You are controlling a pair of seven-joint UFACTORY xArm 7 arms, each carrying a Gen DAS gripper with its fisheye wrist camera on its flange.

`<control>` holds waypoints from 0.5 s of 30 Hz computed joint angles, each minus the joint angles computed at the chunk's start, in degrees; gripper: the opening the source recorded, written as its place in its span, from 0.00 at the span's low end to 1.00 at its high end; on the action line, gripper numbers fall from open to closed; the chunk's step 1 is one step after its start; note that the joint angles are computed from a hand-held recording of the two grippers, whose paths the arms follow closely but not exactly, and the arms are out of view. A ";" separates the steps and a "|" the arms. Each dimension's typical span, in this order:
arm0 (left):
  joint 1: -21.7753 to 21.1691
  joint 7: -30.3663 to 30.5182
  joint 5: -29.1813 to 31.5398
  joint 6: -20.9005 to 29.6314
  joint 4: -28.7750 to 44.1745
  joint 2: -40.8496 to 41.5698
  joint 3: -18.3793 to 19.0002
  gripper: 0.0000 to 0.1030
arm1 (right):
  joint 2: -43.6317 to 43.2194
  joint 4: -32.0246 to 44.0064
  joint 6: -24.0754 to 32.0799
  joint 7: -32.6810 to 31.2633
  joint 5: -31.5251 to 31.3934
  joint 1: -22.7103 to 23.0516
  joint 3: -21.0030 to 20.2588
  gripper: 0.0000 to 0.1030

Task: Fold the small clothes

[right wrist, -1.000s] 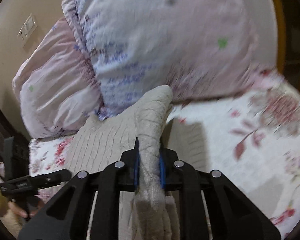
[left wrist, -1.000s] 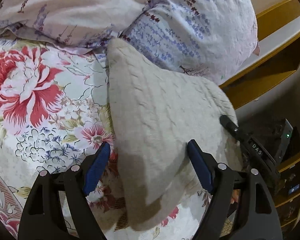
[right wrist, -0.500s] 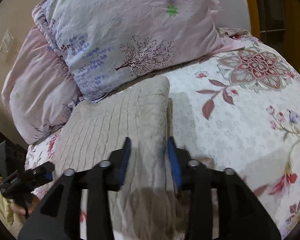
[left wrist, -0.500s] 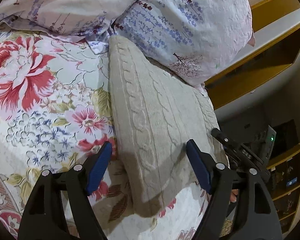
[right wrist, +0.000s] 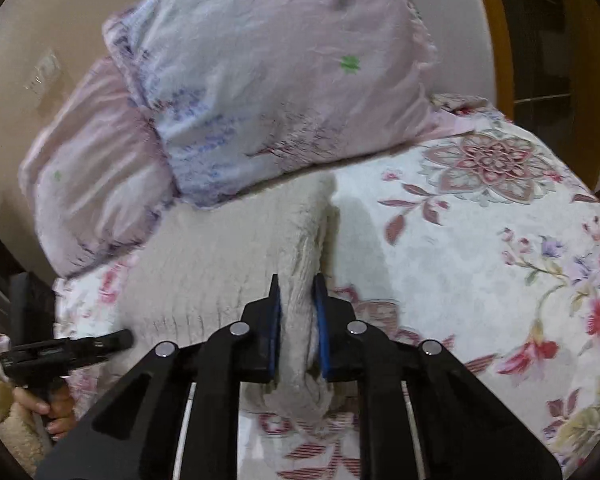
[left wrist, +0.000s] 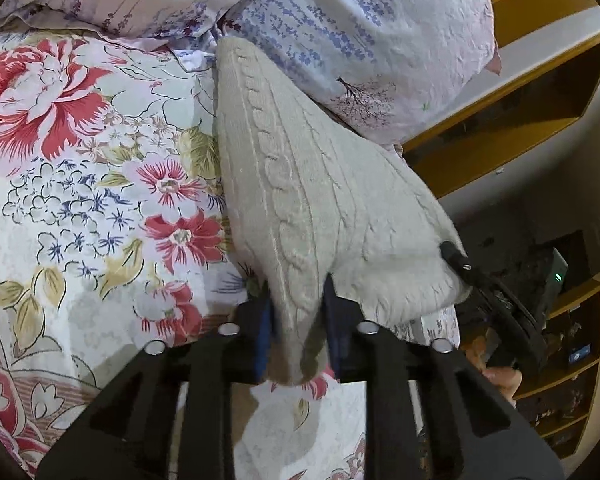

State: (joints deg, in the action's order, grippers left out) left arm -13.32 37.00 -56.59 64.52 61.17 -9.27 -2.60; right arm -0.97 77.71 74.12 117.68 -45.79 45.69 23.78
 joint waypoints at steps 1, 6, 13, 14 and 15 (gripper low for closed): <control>-0.01 0.26 0.27 -0.34 -0.62 -0.49 -0.10 0.17 | -0.06 -0.76 -0.83 -0.21 2.78 -0.39 -0.47 0.13; -0.11 1.28 1.09 0.42 -1.34 -0.83 0.23 0.17 | -5.23 -10.45 -11.69 8.47 6.71 -2.98 -0.56 0.15; 0.75 0.30 0.69 1.68 1.40 0.54 0.58 0.52 | -11.16 -14.44 -17.79 10.14 6.49 -7.59 0.78 0.46; 0.80 -0.31 0.43 -0.33 1.72 0.54 0.23 0.59 | -12.41 -15.64 -19.82 11.24 5.30 -8.84 0.89 0.47; 0.72 -0.69 0.30 -2.29 2.17 0.75 -0.13 0.64 | -12.86 -16.15 -21.29 10.91 4.93 -9.94 0.83 0.47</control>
